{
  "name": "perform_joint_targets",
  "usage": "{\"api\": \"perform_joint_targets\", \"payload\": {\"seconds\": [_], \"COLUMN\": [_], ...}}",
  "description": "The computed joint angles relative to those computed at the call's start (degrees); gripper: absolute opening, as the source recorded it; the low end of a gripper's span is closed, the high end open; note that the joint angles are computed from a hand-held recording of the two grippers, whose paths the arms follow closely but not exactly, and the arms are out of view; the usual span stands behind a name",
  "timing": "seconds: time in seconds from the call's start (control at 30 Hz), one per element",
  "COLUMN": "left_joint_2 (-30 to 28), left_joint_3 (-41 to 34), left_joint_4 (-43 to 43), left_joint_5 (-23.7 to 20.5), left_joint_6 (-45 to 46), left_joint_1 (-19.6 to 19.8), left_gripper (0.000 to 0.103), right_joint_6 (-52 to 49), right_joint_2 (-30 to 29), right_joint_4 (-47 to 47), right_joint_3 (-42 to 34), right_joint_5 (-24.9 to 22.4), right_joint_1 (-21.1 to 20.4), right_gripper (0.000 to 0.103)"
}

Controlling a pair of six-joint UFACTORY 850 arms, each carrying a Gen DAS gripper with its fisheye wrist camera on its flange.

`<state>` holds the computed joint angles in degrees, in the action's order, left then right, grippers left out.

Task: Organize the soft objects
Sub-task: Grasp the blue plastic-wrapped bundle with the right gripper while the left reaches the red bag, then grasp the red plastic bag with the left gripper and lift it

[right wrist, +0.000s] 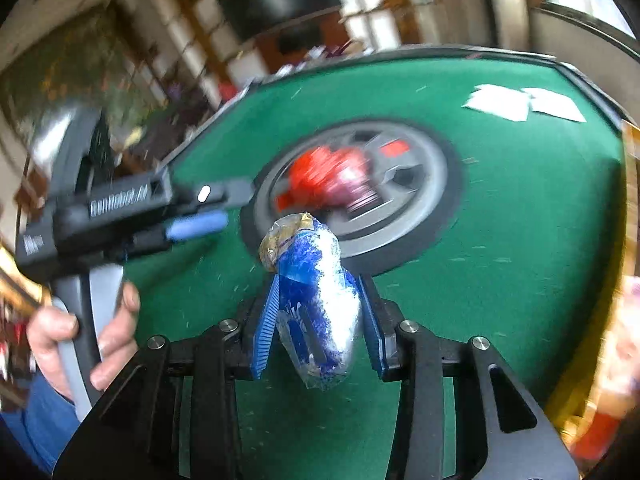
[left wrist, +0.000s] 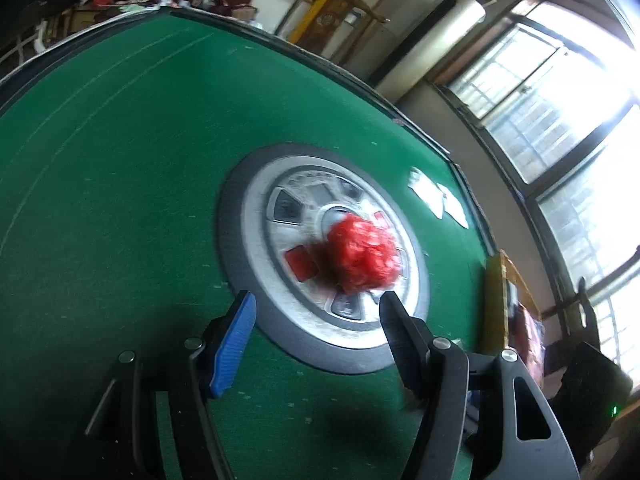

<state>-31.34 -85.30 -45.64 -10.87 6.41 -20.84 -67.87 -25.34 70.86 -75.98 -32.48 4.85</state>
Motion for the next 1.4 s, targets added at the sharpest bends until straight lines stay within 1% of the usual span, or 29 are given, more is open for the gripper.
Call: {"api": "perform_joint_targets", "payload": {"seconds": [0.03,0.07,0.13,0.17,0.23,0.27,0.37,0.4,0.43,0.47,0.5,0.57,0.63,0.67,0.7,0.73,0.77,0.83,0.87,0.97,1.13,1.23,1.4], "left_joint_2": [-0.11,-0.29,-0.91,-1.30,-2.58,-3.76,-8.51,-9.88,-11.82,-13.89,-15.44,-16.82,-17.30,-16.90,-16.95,-16.74,-16.57,-16.02,-15.58,-14.92,-13.19,-12.66,-14.14], "left_joint_3": [-0.20,-0.63,-2.15,-3.02,-5.70,-7.89,-15.70,-17.86,-20.78,-23.97,-26.27,-27.81,-27.99,-27.13,-27.04,-26.62,-26.28,-25.15,-24.40,-23.74,-22.57,-23.17,-27.74], "left_joint_4": [-2.76,-3.22,0.68,2.03,4.55,8.85,21.63,23.71,25.97,30.51,34.36,38.55,43.58,46.72,47.46,50.60,52.94,51.36,49.54,50.91,49.20,48.66,46.66], "left_joint_5": [-0.21,-0.27,-0.48,-0.61,-1.50,-2.73,-8.03,-9.64,-12.00,-15.01,-17.00,-17.80,-17.64,-16.39,-16.24,-15.99,-16.11,-14.83,-14.13,-13.63,-12.36,-12.21,-13.46], "left_joint_6": [3.10,3.81,0.04,-1.47,-4.40,-8.41,-19.16,-20.85,-22.48,-26.21,-29.28,-32.90,-37.58,-40.10,-40.36,-42.80,-44.58,-43.19,-41.77,-42.93,-40.76,-38.96,-34.76], "left_joint_1": [-0.07,-0.21,-0.51,-0.63,-0.80,-0.97,-1.57,-1.74,-1.95,-2.31,-2.68,-3.19,-3.62,-3.90,-3.99,-4.25,-4.43,-4.25,-4.06,-4.21,-4.76,-5.71,-8.16], "left_gripper": [0.065,0.065,0.066,0.068,0.078,0.078,0.078,0.078,0.078,0.078,0.078,0.078,0.076,0.074,0.069,0.055,0.053,0.050,0.050,0.050,0.050,0.050,0.050], "right_joint_6": [-2.11,-3.31,-6.39,-7.71,-9.80,-10.04,-12.93,-13.88,-14.54,-14.93,-15.14,-14.97,-15.02,-14.97,-14.72,-14.72,-14.98,-15.09,-15.48,-15.28,-14.00,-14.67,-16.28], "right_joint_2": [0.61,1.06,1.11,1.18,1.87,2.02,3.16,3.43,3.76,3.91,3.97,4.22,4.44,4.48,4.78,5.12,5.35,6.45,7.14,7.70,7.41,8.06,9.70], "right_joint_4": [3.21,5.79,11.91,14.22,16.98,18.01,23.99,25.48,26.43,27.37,28.44,29.51,30.92,31.43,31.28,31.54,32.24,32.33,32.68,32.29,31.73,32.90,36.70], "right_joint_3": [0.83,1.30,1.77,1.94,2.63,2.71,4.07,4.29,4.55,4.66,4.69,5.08,5.35,5.40,5.69,6.05,6.30,7.44,8.29,9.00,8.36,8.79,9.96], "right_joint_5": [0.69,0.88,-1.34,-1.56,-0.19,0.22,-2.09,-2.09,-2.59,-3.18,-3.31,-4.71,-4.92,-5.06,-5.46,-5.43,-5.07,-5.40,-5.23,-4.78,-3.73,-3.00,-0.96], "right_joint_1": [-0.90,-1.47,-3.91,-4.75,-5.39,-5.47,-7.10,-7.44,-7.92,-8.44,-8.89,-9.75,-9.98,-10.20,-10.46,-10.56,-10.57,-10.68,-10.73,-10.63,-10.54,-10.93,-12.55], "right_gripper": [0.038,0.038,0.038,0.038,0.038,0.038,0.038,0.038,0.038,0.038,0.038,0.038,0.038,0.038,0.038,0.038,0.038,0.038,0.038,0.038,0.038,0.038,0.038]}}
